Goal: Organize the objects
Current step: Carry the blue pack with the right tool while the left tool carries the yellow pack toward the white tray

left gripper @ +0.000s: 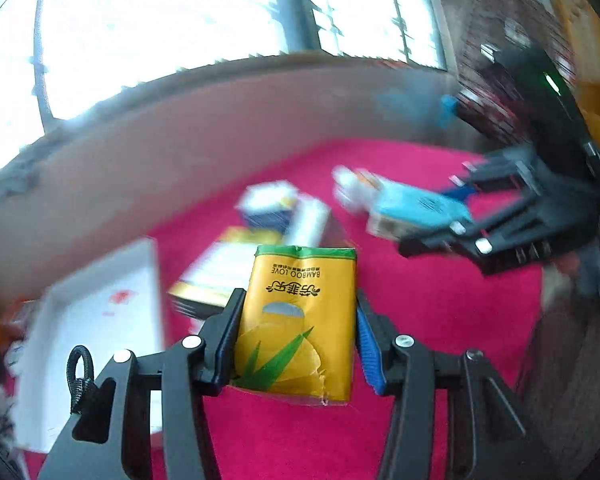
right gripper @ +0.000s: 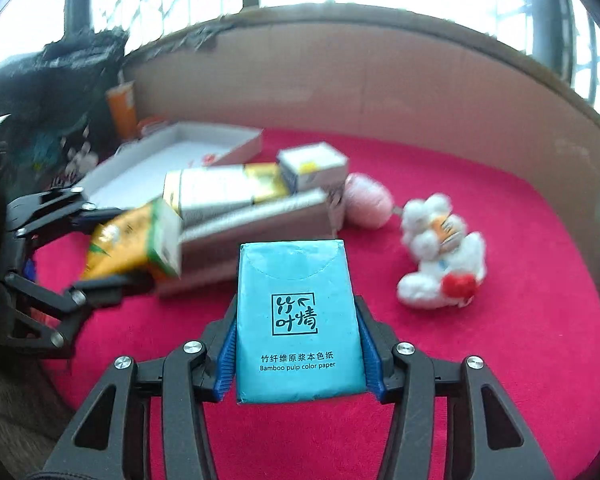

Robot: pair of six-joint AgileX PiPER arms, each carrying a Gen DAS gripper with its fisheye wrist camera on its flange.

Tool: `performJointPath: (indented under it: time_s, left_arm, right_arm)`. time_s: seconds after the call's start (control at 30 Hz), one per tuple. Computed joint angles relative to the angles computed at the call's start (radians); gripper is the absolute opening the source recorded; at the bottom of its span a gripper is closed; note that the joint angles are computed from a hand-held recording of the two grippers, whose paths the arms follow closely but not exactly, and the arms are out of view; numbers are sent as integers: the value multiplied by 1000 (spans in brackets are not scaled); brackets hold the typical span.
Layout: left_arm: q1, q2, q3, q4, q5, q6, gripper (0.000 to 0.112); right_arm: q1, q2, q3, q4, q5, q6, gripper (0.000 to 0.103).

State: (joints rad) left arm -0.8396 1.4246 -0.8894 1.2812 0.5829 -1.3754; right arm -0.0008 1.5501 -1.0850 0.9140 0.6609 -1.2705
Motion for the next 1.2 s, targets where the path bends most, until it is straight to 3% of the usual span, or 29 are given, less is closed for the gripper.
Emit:
performJointPath:
  time_s: [0.07, 0.13, 0.2, 0.27, 0.43, 0.77, 1.2]
  left_arm:
    - [-28, 20, -49, 41, 136, -145, 50]
    - [-67, 4, -62, 31, 288, -295, 50]
    - [-84, -5, -51, 39, 366, -375, 50]
    - [-86, 9, -52, 50, 426, -421, 50]
    - [-66, 17, -44, 78, 434, -503, 50]
    - [-45, -15, -3, 85, 428, -535, 50]
    - [-46, -101, 78, 62, 451, -561, 50]
  right_arm:
    - [26, -50, 30, 24, -84, 75, 55]
    - [79, -127, 100, 28, -247, 183, 55]
    - [126, -190, 169, 94, -374, 208, 55]
    - [134, -227, 211, 238, -389, 117, 55]
    - [190, -243, 225, 161, -421, 161, 55]
    - [217, -227, 237, 188, -458, 131, 55]
    - [267, -207, 230, -16, -489, 321, 55]
